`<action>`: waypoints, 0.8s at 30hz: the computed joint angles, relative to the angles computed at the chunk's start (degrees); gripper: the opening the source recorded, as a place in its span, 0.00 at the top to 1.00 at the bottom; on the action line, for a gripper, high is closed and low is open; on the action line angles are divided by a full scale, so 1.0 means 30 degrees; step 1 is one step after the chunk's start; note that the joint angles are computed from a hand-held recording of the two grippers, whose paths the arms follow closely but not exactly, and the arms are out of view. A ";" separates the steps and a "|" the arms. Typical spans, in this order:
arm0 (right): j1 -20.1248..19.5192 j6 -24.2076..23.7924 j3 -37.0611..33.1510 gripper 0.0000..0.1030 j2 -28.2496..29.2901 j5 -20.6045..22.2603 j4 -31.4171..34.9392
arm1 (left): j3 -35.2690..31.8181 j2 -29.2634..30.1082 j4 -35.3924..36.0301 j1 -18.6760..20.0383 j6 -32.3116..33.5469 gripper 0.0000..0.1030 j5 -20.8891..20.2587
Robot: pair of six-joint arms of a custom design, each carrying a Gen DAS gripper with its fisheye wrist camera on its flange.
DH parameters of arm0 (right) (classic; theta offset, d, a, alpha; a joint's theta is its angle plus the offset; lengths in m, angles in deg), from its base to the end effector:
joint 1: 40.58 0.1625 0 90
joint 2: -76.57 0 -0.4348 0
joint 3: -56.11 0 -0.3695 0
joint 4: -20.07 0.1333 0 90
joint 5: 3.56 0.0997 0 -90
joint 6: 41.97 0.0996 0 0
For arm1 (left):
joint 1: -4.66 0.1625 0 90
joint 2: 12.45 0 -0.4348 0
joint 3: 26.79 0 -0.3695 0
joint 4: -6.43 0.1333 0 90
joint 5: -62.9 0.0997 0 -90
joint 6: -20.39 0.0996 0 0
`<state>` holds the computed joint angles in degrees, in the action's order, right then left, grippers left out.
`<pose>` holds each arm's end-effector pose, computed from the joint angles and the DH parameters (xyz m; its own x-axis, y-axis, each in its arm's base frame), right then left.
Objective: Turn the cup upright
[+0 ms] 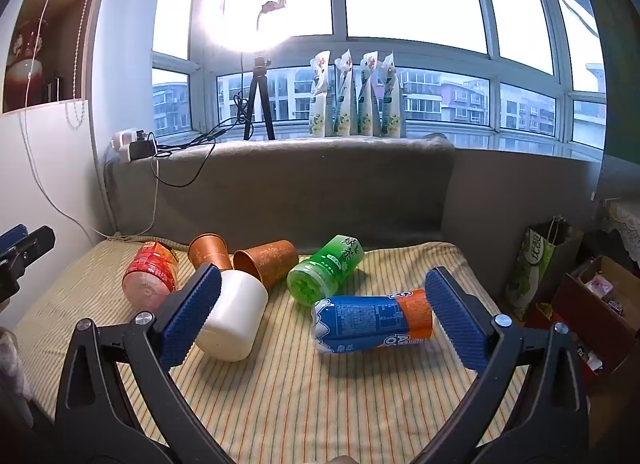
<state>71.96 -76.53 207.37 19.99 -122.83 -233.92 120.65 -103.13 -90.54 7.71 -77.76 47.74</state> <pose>0.2030 -0.2685 0.2197 -0.7311 -0.1126 0.6729 -0.6680 0.3187 -0.6724 -0.2293 -0.2420 0.1953 -0.7405 -0.0766 -0.6676 0.6235 0.2925 -0.7251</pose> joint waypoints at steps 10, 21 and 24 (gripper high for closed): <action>-0.0129 -0.0383 -0.0096 0.00 -0.0196 -0.0173 0.0067 | 0.0119 -0.0356 0.0908 -0.0185 -0.0849 0.11 -0.0179; 0.0217 -0.0601 -0.0355 0.00 0.0071 -0.0702 -0.0524 | -0.0019 -0.0422 0.1583 -0.0206 -0.1414 0.11 -0.0276; 0.0193 -0.0612 -0.0352 0.00 0.0059 -0.0681 -0.0503 | 0.0020 -0.0408 0.1620 -0.0228 -0.1530 0.11 -0.0291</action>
